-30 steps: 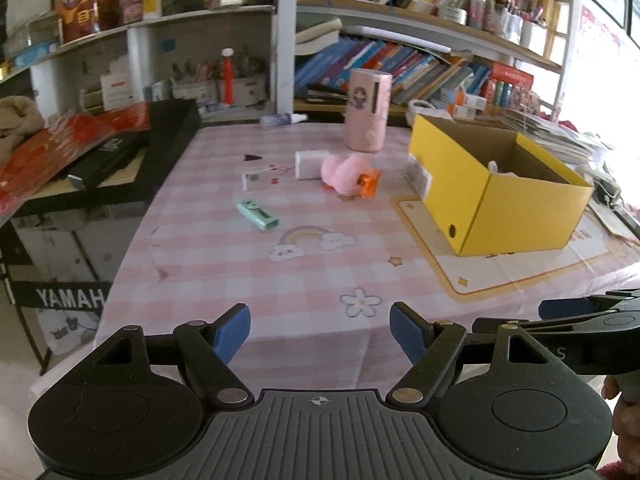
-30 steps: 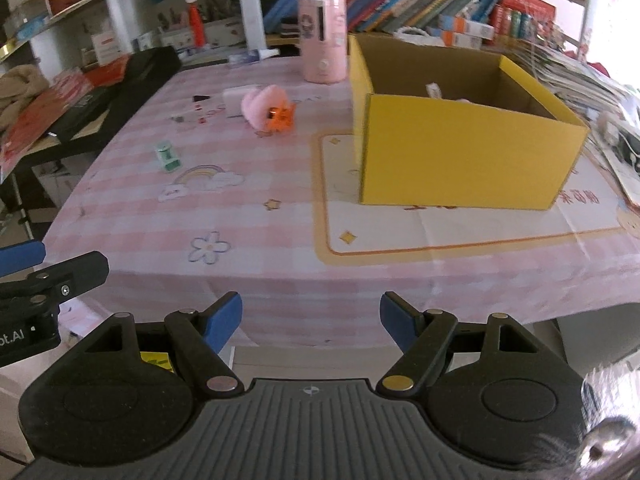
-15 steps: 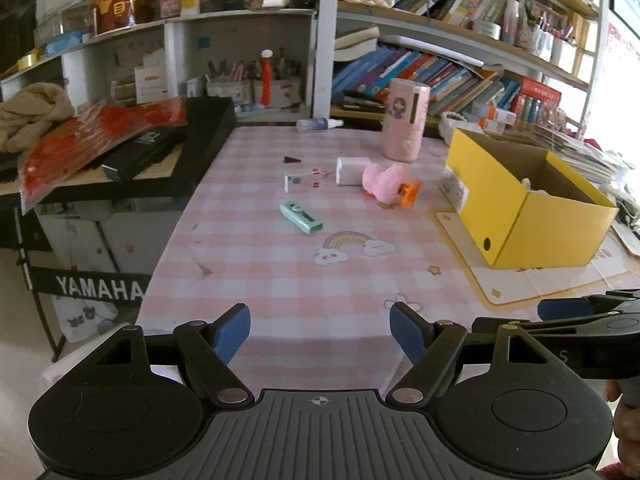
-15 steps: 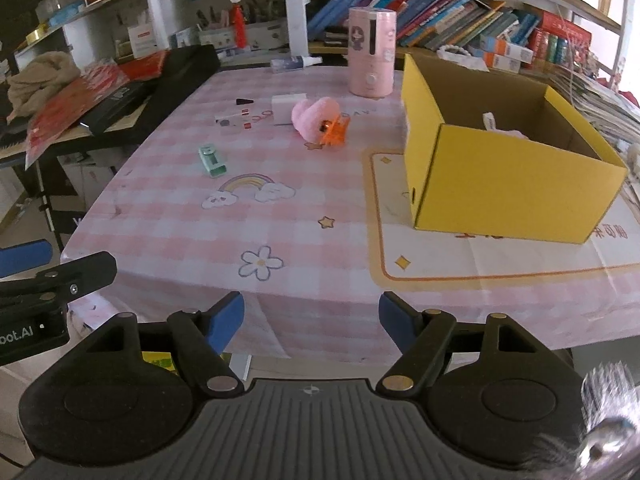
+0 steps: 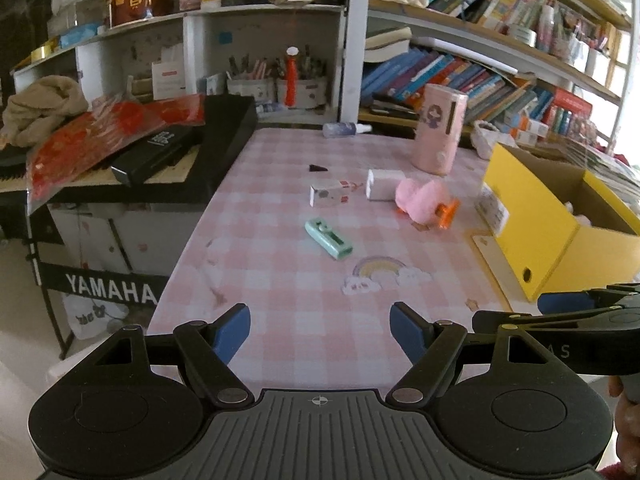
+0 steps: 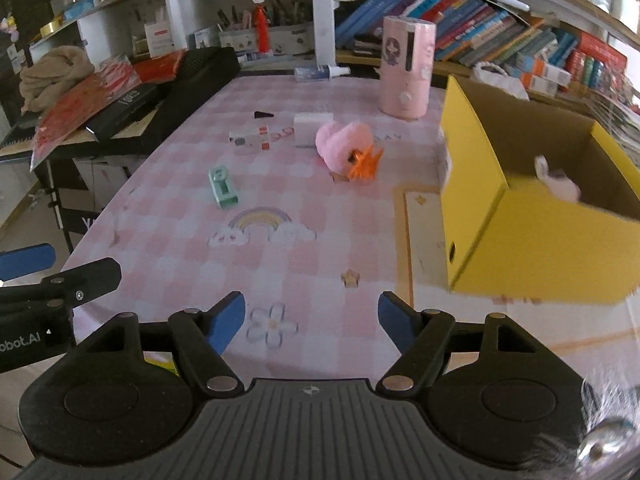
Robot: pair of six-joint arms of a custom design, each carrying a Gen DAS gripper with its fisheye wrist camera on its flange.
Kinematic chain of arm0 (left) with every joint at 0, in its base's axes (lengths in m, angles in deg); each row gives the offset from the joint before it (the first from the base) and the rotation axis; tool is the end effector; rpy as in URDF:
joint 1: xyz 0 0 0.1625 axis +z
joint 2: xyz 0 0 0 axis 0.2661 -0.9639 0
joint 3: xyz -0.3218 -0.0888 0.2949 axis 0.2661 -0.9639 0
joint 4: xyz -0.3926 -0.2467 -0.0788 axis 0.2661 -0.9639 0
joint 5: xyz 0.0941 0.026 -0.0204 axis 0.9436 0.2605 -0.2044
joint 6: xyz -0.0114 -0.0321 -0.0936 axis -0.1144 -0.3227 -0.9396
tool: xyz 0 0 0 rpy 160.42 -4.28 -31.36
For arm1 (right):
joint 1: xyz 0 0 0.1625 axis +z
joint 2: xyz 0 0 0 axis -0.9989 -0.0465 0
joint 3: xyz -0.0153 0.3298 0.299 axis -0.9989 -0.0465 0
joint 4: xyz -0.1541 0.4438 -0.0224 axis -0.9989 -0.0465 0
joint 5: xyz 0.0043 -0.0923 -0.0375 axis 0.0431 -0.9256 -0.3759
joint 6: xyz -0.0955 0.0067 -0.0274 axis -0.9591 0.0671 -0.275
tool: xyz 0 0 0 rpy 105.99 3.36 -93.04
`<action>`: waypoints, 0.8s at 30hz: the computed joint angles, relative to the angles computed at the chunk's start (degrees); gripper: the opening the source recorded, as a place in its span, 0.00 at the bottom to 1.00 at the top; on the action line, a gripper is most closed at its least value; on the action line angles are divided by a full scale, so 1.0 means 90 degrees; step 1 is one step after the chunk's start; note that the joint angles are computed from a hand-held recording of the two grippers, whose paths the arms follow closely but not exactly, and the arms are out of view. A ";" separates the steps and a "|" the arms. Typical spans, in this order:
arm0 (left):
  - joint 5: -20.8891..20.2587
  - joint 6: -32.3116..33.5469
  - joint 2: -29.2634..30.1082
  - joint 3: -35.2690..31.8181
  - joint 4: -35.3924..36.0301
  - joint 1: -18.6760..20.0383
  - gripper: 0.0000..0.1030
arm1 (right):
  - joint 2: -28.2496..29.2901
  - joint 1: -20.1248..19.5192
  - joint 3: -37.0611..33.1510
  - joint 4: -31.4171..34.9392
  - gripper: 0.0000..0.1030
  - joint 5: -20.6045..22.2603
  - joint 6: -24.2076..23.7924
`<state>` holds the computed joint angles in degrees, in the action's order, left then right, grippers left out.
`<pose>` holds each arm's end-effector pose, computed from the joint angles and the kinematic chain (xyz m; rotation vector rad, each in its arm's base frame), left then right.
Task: Organize objects
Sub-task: 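Withdraw both tools from the box toward the pink chick toy and green stapler, then grasp the mint-green stapler with the left tool while the right tool grasps the pink chick toy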
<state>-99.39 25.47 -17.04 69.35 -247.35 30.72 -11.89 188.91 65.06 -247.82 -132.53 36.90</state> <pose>-0.2204 -0.5514 0.1492 0.2156 2.1428 -1.1027 0.2188 -0.6160 0.1366 0.7897 -2.3850 0.7092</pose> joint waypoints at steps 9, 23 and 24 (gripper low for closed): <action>0.0005 0.0523 0.0494 -0.0766 -0.0390 0.0396 0.76 | 0.0553 -0.0068 -0.0961 0.0296 0.70 0.0224 -0.0228; -0.0178 0.0605 0.0941 -0.1702 0.0006 0.0867 0.67 | 0.1324 -0.0157 -0.2297 0.0813 0.70 0.0366 -0.0300; -0.0235 0.0653 0.0995 -0.1806 0.0038 0.0916 0.65 | 0.1390 -0.0159 -0.2404 0.0838 0.70 0.0347 -0.0287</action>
<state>-101.50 31.35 -8.09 53.10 -247.01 38.96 0.62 187.48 43.42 -240.28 -129.40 34.32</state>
